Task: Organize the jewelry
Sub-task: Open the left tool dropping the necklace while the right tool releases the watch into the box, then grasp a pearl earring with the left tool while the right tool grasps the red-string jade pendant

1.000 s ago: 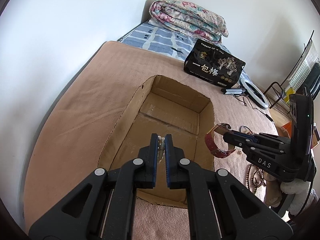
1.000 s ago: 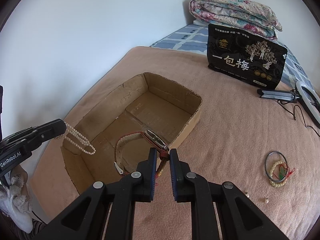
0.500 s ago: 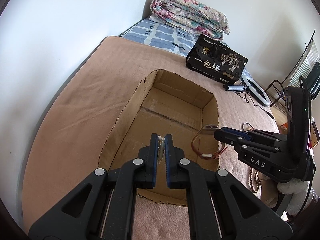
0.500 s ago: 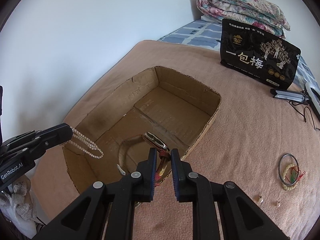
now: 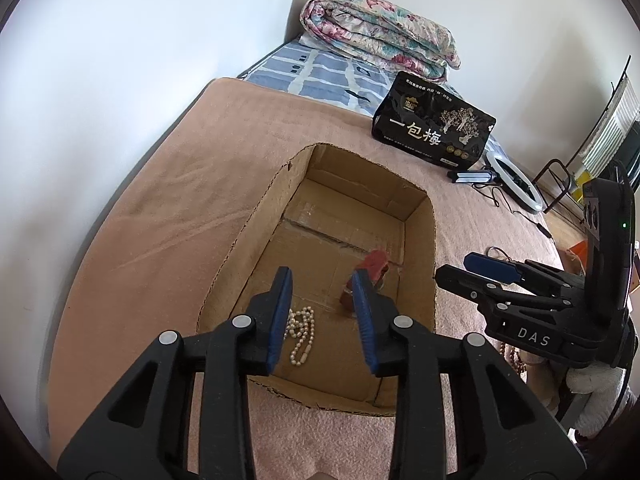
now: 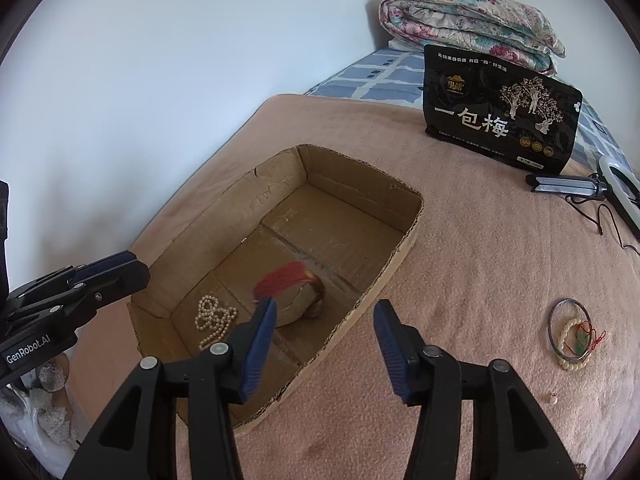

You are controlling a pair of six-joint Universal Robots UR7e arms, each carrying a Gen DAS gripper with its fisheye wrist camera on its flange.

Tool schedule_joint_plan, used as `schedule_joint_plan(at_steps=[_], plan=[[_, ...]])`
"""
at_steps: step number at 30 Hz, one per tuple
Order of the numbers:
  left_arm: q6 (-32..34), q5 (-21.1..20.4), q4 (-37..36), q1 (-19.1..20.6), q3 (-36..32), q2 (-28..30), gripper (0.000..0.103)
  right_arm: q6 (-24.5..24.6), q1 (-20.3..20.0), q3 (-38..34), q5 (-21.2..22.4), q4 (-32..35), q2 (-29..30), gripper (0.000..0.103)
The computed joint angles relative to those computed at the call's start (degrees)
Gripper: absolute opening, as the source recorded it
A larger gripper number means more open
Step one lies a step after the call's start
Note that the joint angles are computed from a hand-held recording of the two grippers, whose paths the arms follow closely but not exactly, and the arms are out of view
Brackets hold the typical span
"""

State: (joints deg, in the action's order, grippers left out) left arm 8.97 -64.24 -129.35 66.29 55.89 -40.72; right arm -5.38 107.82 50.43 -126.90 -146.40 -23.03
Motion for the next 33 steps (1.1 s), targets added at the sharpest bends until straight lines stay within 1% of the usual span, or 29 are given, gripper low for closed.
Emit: schedule_joint_plan(at_steps=[1,3,5,7,9,11,15,16,17,18,19,25,27,29,33], plan=[[-0.1,0.1,-0.1,0.0,0.1,0.0,0.031,-0.1,0.1,0.5,-0.2,-0.4,-0.2,0.055],[-0.2,0.1,0.0,-0.1,-0.1,0.1,0.031,-0.3,0.1,1.2,-0.6,-1.2,-0.7,0.06],[0.0,0.3,0.0,-0.1,0.0,0.1,0.031,-0.8,0.1,2.4,-0.7,-2.7,-1.4,0.07],[0.4,0.4,0.0,-0.3,0.0,0.1,0.031,-1.2,0.2,3.4,-1.0,-4.0,-2.1,0.073],[1.1,0.6,-0.2,-0.5,0.2,0.1,0.031,-1.5,0.2,4.5,-1.5,-5.1,-2.7,0.079],[1.6,0.7,-0.6,-0.7,0.6,0.0,0.031,-1.8,0.3,5.7,-2.4,-6.7,-3.5,0.089],[2.8,0.5,-1.1,-1.3,1.2,-0.2,0.031,-1.3,0.1,8.4,-3.6,-8.9,-5.4,0.092],[3.0,0.4,-1.1,-1.4,1.3,-0.3,0.033,-0.9,0.0,8.8,-4.1,-8.9,-5.7,0.095],[3.2,0.3,-1.3,-1.6,1.7,-0.4,0.04,-0.4,-0.1,9.2,-4.6,-8.9,-6.2,0.099],[3.4,0.1,-1.7,-1.7,1.9,-0.5,0.044,-0.2,-0.1,9.9,-5.1,-9.4,-6.6,0.1],[3.6,0.0,-2.1,-1.8,2.3,-0.7,0.048,-0.1,-0.2,10.7,-5.4,-10.3,-7.2,0.101],[4.6,-0.4,-2.1,-3.0,2.7,-0.3,0.049,0.7,-1.0,15.1,-6.6,-13.3,-10.6,0.102],[5.0,-0.6,-2.0,-3.4,2.7,-0.2,0.051,0.8,-1.2,16.1,-7.1,-13.9,-11.5,0.103],[5.2,-0.9,-2.4,-3.8,3.3,-0.3,0.055,0.9,-1.5,17.4,-7.7,-14.6,-12.6,0.103],[5.7,-1.6,-2.3,-4.6,4.1,-0.3,0.055,0.7,-2.0,19.8,-8.4,-15.8,-14.9,0.103]])
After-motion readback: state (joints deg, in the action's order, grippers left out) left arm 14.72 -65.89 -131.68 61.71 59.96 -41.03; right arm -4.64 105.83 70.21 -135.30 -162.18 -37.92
